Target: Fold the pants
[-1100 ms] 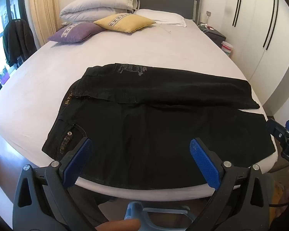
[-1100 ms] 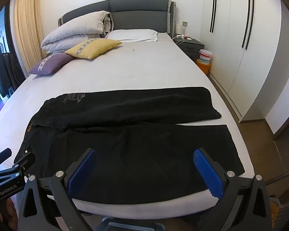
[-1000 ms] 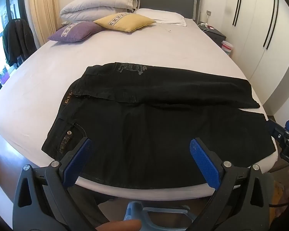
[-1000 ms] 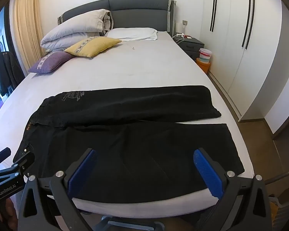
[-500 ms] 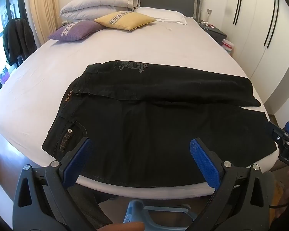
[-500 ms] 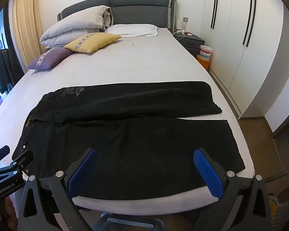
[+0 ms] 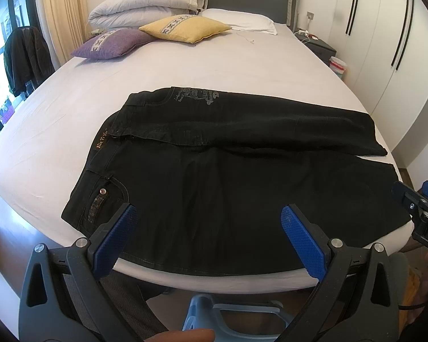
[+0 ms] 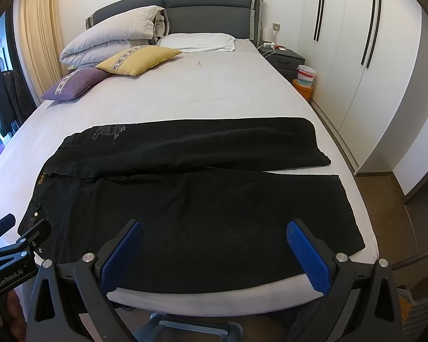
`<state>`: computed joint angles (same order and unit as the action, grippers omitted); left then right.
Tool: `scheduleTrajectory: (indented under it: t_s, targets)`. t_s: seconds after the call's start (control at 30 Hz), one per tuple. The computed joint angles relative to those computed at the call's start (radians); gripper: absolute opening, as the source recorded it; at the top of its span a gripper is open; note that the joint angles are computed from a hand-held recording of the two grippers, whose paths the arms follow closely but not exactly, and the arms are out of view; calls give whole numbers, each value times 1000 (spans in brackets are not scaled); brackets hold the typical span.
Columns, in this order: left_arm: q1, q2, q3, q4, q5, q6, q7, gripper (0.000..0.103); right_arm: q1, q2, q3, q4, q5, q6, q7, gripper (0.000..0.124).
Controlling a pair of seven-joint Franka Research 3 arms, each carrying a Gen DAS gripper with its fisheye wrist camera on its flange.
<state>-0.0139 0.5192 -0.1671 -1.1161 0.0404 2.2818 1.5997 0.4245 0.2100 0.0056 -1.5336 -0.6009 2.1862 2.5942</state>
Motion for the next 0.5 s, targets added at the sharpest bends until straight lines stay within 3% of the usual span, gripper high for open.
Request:
scheduleTrajectory:
  t_s: [0.5]
  targets:
    - [1,-3,-1,-6,1,1,4,103,-2,-2,0,-1,2,1,-5,103]
